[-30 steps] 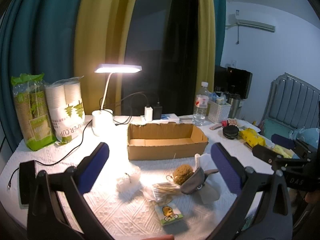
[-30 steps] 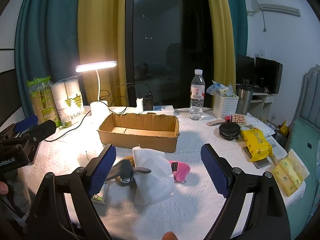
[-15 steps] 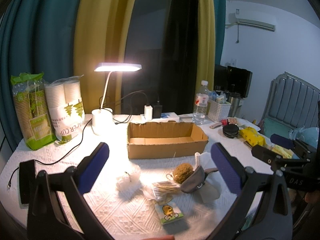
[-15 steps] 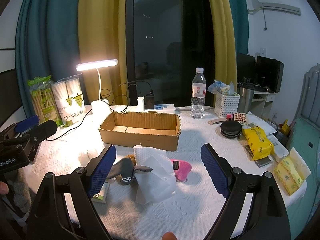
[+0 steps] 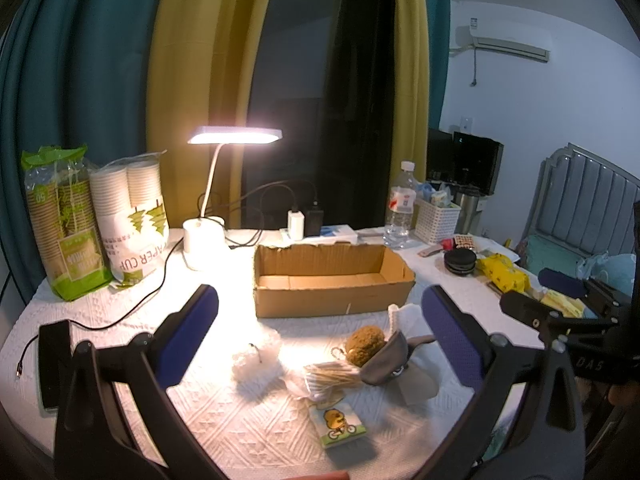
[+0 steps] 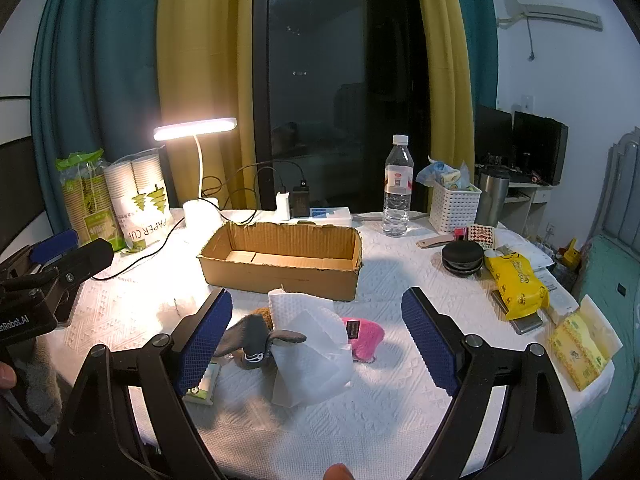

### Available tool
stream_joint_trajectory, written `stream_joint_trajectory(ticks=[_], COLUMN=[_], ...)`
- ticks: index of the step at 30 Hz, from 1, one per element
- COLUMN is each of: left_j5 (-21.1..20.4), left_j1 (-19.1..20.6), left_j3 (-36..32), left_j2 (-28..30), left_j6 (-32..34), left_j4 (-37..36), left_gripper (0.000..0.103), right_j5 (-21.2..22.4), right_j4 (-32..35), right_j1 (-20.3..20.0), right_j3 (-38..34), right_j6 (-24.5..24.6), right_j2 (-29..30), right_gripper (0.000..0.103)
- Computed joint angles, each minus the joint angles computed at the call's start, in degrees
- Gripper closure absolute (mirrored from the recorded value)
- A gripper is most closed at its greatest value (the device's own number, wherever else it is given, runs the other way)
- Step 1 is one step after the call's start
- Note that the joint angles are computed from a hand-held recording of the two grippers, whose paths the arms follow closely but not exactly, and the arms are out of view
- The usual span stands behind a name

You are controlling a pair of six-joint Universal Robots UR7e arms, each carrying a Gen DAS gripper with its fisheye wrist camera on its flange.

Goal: Organize soft objects

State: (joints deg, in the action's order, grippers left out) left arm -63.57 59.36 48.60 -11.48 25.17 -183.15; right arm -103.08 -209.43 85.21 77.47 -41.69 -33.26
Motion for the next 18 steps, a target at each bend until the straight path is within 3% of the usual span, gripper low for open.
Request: stream_joint_trajectory(ticks=[18], left_j5=[0.0], left_j1=[0.0], left_j3=[0.1], left_j2=[-0.1], left_j6=[0.0], left_j4=[0.0], left_gripper=[0.001], right_j5=[0.0], right_j4=[0.1], right_j1=[0.0], right_j3=[-0.1], right_j6=[0.1], right_j2=[0.0], right_gripper=[0.014])
